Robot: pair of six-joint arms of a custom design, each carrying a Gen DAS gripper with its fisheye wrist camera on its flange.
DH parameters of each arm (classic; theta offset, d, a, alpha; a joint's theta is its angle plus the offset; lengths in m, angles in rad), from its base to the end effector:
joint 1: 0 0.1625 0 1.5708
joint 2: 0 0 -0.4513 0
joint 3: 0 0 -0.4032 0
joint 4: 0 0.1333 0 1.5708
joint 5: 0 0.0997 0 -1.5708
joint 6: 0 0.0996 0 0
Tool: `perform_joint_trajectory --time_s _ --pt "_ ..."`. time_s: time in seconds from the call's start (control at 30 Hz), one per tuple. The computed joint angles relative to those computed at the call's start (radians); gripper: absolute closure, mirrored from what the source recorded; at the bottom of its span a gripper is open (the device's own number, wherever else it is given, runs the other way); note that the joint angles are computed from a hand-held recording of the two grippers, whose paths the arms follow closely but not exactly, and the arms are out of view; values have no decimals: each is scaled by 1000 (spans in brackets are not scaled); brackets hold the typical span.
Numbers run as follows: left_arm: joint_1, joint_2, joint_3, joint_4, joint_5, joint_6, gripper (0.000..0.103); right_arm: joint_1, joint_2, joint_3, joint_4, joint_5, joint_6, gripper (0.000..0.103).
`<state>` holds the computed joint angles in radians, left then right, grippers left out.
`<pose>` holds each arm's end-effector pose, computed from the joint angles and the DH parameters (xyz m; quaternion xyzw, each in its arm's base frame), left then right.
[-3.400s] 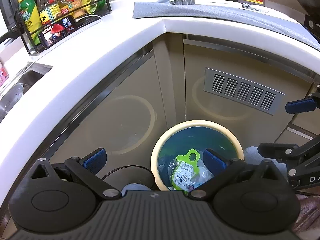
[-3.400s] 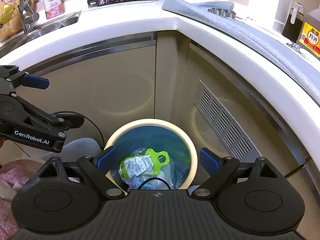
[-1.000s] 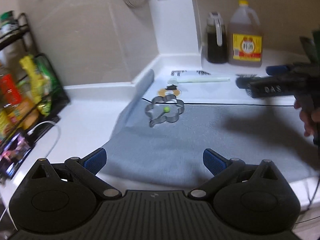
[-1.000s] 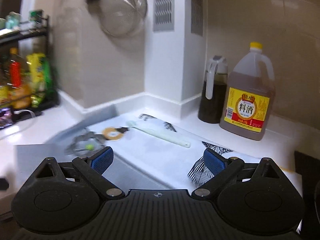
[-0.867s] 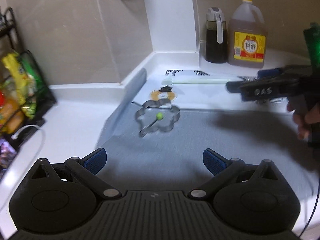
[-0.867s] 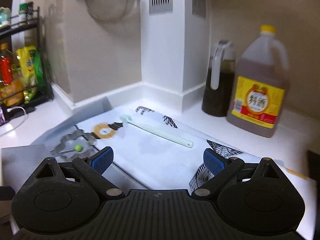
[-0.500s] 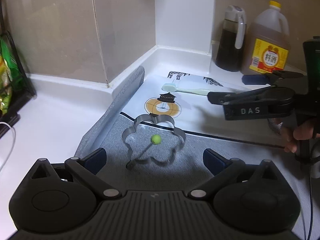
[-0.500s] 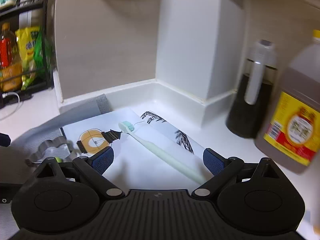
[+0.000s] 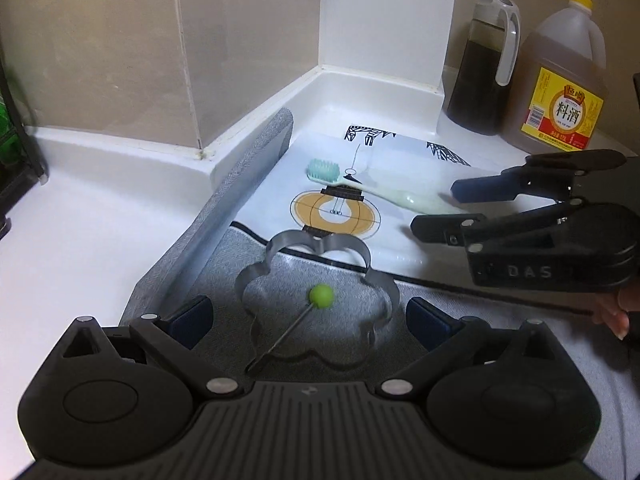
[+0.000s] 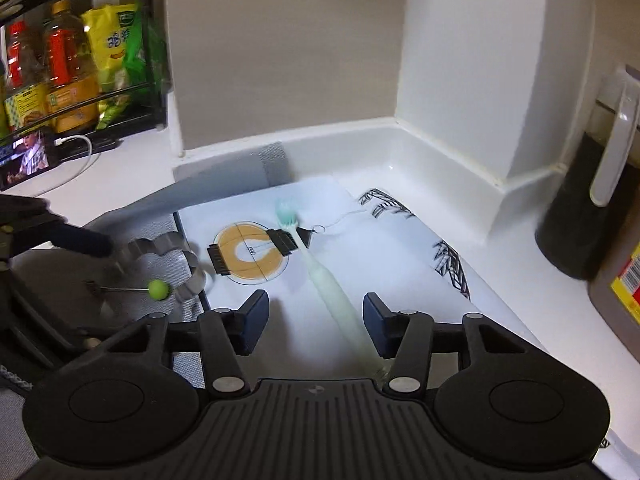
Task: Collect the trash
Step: 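Grasp the metal egg ring with the left gripper while the right grasps the white toothbrush, then carry the egg ring with the left gripper while the right carries the toothbrush over the bin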
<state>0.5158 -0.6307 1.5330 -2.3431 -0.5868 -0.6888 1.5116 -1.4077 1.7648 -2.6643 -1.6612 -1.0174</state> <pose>-0.5076 -0.5364 0.0446 0.1903 0.8592 -0.3240 0.3471 0.0891 -0.5978 0.4603 0.4152 -0.8346 0.2871 0.2205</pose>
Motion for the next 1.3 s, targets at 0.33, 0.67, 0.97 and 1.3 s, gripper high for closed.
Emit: perform_joint_trajectory --time_s 0.33,0.67,0.97,1.3 --pt "9 3 -45 63 -4 -79 14 -25 31 12 -99 29 25 78" --pt "-73 -65 61 22 27 -92 15 -8 -63 138 -208 36 49 90" --pt "-257 -203 239 164 80 -319 15 -17 -274 306 -256 129 119 90" --pt "-501 -333 319 710 27 -842 15 -100 -715 516 -13 350 13 90"
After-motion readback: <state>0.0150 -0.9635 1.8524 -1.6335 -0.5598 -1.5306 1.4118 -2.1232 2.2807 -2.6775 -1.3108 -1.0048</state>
